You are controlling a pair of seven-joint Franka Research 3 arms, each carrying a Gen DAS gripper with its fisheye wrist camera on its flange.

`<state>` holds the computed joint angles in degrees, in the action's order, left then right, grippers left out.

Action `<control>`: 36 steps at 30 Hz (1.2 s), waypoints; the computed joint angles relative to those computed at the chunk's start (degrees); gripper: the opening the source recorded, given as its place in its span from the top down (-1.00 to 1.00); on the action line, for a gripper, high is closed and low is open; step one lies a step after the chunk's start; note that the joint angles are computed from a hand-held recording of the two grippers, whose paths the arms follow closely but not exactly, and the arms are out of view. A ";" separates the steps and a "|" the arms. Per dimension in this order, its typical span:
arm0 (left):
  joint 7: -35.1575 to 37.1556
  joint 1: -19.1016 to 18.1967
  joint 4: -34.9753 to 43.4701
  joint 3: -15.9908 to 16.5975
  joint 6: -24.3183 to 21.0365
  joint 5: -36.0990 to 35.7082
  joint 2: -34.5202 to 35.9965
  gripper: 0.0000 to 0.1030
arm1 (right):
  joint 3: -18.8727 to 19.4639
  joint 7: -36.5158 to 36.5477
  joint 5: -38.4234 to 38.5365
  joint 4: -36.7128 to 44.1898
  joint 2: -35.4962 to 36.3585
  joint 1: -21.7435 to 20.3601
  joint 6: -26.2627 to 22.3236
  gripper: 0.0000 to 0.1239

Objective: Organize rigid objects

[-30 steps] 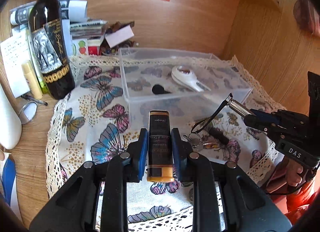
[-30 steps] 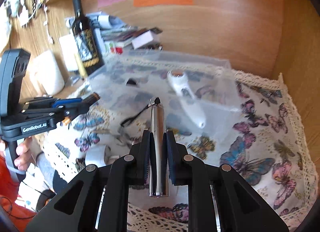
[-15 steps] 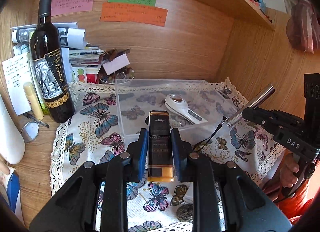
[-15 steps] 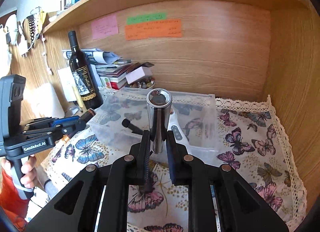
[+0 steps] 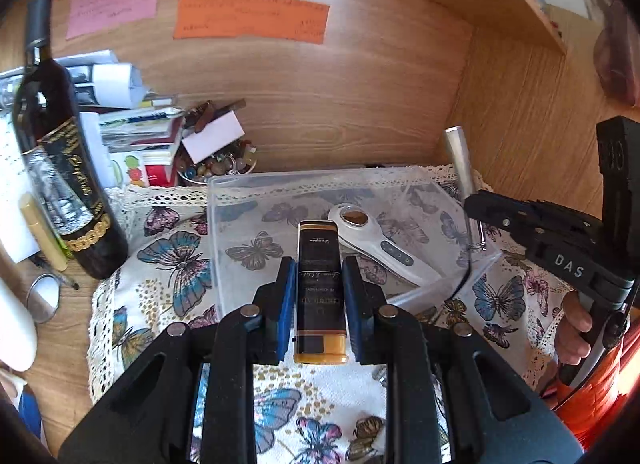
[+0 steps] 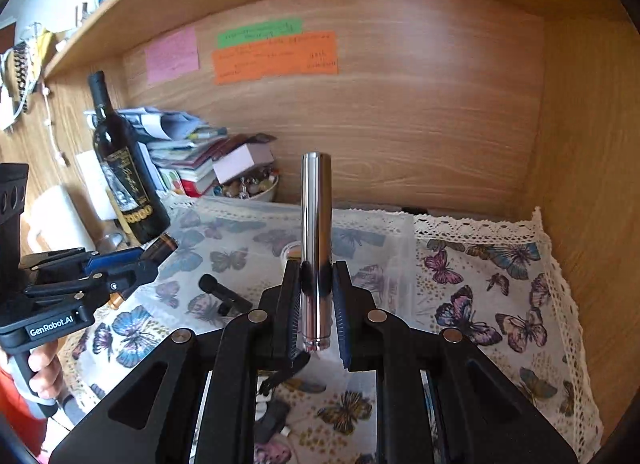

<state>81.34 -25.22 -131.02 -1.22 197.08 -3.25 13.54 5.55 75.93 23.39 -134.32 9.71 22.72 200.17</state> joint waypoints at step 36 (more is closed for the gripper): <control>-0.90 -42.85 0.15 41.04 -0.66 -6.04 3.72 -0.78 | -0.33 1.23 -3.44 -5.97 -2.96 0.53 -2.50 0.04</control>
